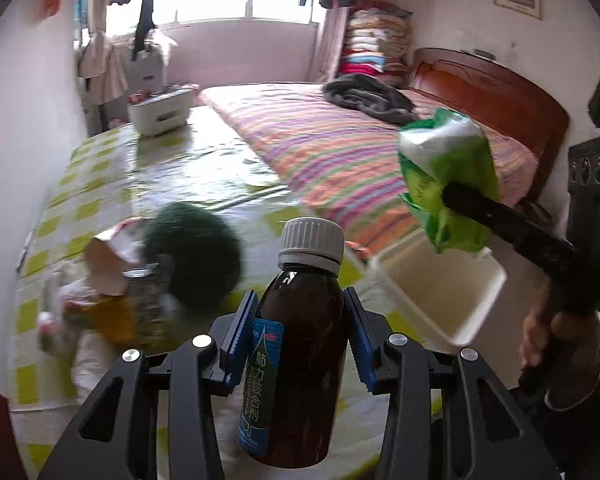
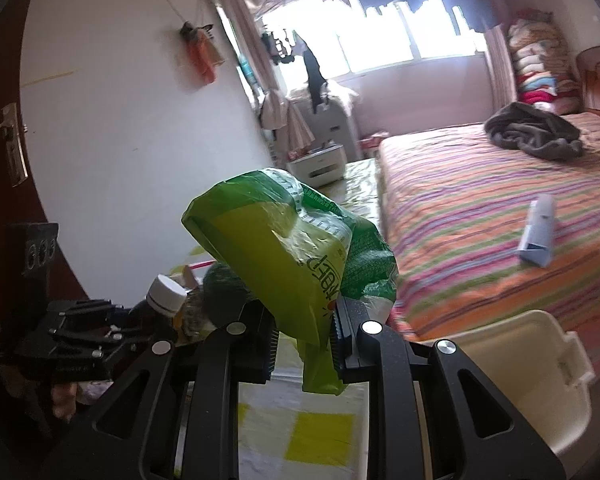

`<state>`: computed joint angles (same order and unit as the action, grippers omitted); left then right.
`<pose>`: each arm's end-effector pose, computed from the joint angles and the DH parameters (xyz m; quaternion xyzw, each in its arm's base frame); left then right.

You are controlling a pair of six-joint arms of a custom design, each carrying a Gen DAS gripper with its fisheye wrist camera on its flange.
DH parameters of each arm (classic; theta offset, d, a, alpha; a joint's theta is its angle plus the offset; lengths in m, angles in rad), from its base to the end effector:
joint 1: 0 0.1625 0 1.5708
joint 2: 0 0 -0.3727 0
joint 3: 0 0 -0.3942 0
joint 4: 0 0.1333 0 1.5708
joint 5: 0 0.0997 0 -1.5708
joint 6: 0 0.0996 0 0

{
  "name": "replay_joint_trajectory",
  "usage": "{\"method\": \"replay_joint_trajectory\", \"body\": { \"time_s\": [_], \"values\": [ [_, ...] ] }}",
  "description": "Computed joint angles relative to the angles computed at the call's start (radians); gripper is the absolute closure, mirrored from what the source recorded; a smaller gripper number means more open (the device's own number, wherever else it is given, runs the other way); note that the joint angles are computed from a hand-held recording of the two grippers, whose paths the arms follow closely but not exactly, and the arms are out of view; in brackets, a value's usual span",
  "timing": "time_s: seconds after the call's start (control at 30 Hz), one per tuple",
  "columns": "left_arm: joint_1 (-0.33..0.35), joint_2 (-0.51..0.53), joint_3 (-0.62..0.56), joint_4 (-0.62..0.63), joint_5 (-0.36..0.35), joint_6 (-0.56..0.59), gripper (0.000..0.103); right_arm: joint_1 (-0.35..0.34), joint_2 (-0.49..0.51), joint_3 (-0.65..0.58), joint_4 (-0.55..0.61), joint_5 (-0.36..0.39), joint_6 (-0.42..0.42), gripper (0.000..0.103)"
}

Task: Collect trash
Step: 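Carry both items to the cream bin and open the right tool over it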

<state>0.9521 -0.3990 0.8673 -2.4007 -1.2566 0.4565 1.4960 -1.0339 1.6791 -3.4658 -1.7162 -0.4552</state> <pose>-0.3430 -0.7647 0.0760 0.4734 0.8489 -0.1895 0.1390 0.0714 -0.6377 0.3092 0.1112 -0.8023 0.5477 0.2097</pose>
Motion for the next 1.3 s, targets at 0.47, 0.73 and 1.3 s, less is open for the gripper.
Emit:
{"method": "replay_joint_trajectory", "body": {
  "time_s": [0.47,0.73,1.3],
  "values": [
    [-0.068,0.034,0.059,-0.003,-0.089,0.007,0.061,-0.077,-0.12,0.142,-0.118,-0.076,0.061,0.079],
    [-0.087,0.066,0.047,0.015,-0.098,0.008,0.061,-0.118,-0.154,0.158,-0.061,-0.079,0.136,0.054],
    [-0.094,0.185,-0.108,0.116,-0.074,-0.021,0.061,-0.119,-0.165,0.193,-0.23,-0.103,0.168,0.033]
  ]
}}
